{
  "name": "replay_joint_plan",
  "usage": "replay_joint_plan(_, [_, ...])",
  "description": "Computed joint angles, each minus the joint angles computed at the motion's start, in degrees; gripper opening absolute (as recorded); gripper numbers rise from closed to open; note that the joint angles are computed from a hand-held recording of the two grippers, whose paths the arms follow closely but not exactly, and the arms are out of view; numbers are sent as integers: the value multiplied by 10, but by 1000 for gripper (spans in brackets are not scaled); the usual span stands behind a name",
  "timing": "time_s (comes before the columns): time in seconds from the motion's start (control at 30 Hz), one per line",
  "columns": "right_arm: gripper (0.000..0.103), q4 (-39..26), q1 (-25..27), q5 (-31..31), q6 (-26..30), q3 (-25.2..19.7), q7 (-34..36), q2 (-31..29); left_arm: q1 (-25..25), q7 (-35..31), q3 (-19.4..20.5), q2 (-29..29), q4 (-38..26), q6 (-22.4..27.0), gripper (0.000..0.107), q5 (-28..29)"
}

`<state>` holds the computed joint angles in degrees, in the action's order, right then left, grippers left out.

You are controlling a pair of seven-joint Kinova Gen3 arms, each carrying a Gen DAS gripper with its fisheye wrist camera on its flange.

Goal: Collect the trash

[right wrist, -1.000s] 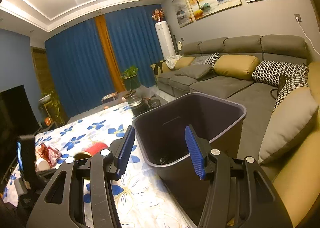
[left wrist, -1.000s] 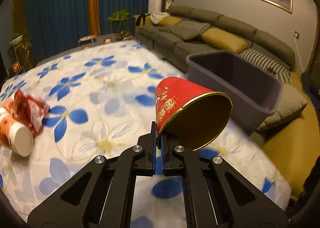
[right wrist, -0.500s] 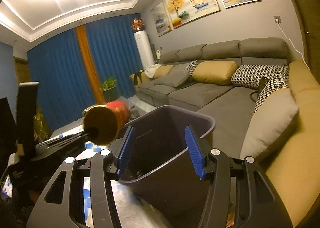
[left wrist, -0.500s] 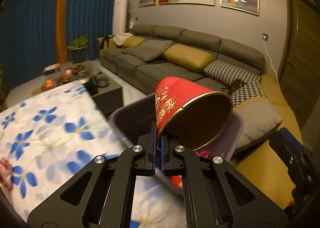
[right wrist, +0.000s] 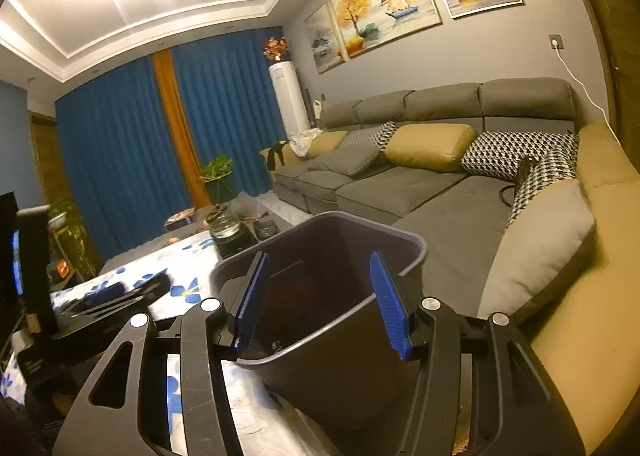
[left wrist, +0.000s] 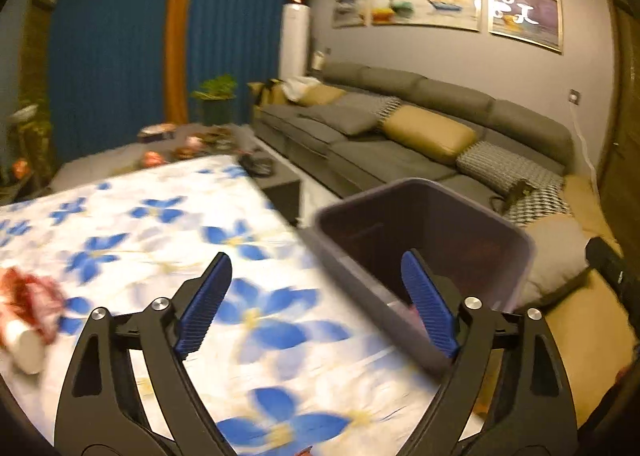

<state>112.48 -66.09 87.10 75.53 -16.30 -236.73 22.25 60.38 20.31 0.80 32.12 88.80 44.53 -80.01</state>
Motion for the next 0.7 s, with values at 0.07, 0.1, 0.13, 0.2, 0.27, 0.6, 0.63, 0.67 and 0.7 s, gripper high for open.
replay_joint_plan(0.07, [57,-2,-3,8,-3,-2,3,0,15,17,-5,-15,26,36,89,0])
replay_joint_plan(0.1, [57,-5,-4,10,-4,-3,7,1,18,29,0,-24,43,58,91,-5])
replay_joint_plan(0.13, [57,-10,-6,15,-8,-4,12,3,28,40,-4,-34,64,82,91,-3])
replay_joint_plan(0.2, [59,-22,-10,20,-14,-4,25,7,28,56,9,-50,94,117,91,1])
replay_joint_plan(0.27, [60,-38,-15,29,-23,-4,41,14,30,82,18,-71,135,157,93,12])
replay_joint_plan(0.6, [67,-166,-43,59,-143,15,155,80,-13,215,69,-176,324,247,95,88])
replay_joint_plan(0.63, [68,-181,-47,60,-160,19,168,88,-19,231,74,-187,344,245,95,89])
replay_joint_plan(0.67, [69,-203,-50,58,-180,22,188,100,-27,242,79,-198,359,241,95,90])
replay_joint_plan(0.7, [69,-221,-53,53,-194,26,206,108,-33,249,82,-205,369,237,95,88])
